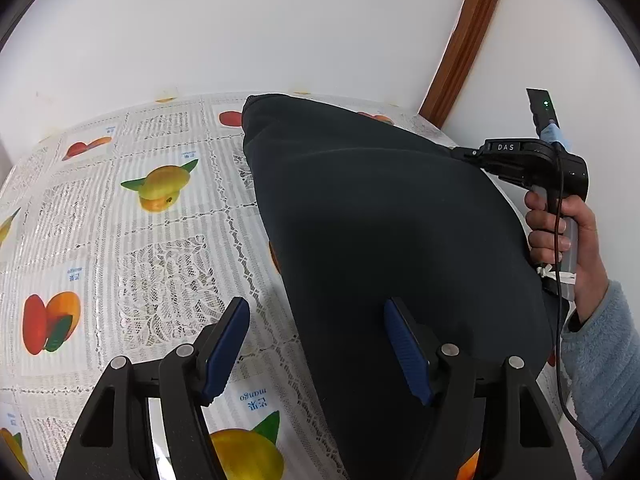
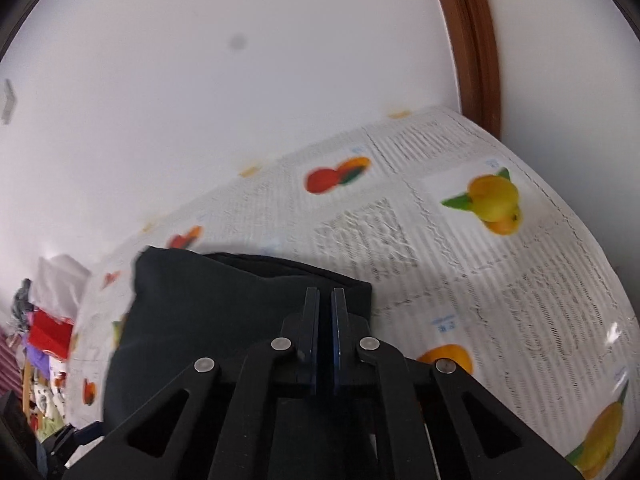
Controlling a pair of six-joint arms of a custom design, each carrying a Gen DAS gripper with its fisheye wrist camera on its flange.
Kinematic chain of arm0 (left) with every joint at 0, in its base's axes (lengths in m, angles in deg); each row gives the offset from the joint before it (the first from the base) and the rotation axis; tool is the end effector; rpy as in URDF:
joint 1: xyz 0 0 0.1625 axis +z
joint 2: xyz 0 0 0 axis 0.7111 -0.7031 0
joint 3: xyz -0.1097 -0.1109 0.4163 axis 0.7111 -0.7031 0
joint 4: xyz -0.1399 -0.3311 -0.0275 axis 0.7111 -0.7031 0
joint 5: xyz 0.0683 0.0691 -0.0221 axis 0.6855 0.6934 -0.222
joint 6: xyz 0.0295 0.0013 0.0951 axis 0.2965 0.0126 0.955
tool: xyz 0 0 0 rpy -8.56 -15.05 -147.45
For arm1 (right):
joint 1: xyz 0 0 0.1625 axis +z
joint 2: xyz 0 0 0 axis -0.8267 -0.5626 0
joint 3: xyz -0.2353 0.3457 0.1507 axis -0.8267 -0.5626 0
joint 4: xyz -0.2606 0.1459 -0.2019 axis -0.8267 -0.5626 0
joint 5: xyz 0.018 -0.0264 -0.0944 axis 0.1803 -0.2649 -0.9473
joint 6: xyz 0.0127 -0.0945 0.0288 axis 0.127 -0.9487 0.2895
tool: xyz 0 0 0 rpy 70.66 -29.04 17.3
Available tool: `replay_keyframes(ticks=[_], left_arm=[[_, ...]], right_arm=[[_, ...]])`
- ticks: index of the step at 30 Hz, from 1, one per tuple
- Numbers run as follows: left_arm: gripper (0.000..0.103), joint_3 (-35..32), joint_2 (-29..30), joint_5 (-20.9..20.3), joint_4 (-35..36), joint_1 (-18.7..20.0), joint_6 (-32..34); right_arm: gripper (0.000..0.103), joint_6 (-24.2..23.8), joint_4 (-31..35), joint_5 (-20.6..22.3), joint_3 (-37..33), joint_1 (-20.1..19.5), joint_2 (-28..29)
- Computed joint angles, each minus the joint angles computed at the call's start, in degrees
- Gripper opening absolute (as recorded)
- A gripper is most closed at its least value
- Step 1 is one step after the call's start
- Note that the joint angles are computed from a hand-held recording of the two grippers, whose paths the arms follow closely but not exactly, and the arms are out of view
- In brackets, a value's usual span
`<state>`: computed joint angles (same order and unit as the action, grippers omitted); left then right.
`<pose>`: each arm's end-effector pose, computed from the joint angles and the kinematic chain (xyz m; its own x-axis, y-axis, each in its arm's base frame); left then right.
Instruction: Fold small clothes
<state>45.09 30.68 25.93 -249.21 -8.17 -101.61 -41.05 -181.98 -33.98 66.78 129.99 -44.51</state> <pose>-0.2891 -0.4624 0.0430 -0.8097 0.2932 -0.5083 0.5046 0.7900 -0.3482 -0.0227 -0.5159 0.2906 -0.9259 0.1649 0.3399 -0.1350 0.6958 -0.7055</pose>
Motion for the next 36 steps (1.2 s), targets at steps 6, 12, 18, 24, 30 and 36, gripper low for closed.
replay_keyframes(ticks=[6, 12, 18, 24, 30, 36], left_arm=[[0.068, 0.7, -0.7, 1.0, 1.1, -1.0, -1.1], [0.067, 3.2, -2.3, 1.8, 2.1, -3.1, -3.4], [0.067, 5.6, -3.6, 3.0, 4.1, -5.3, -6.5], [0.067, 7.5, -4.5, 4.5, 5.8, -7.9, -10.1], [0.067, 8.6, -5.6, 5.5, 7.2, -10.1, -12.4], [0.067, 9.8, -6.4, 5.6, 8.4, -11.0, -14.2]], right_arm=[[0.007, -4.4, -3.9, -3.8, 4.5, 1.9, -3.4], [0.034, -8.4, -7.6, -2.4, 14.7, -0.4, -9.9], [0.034, -11.6, -12.3, 3.9, 24.2, -5.7, -12.0], [0.034, -9.0, -17.1, 10.2, 27.9, -9.4, -8.7], [0.003, -9.7, -23.2, 13.1, 29.3, -10.9, -6.8], [0.003, -9.4, -23.3, 15.0, 31.1, -12.2, -9.4]])
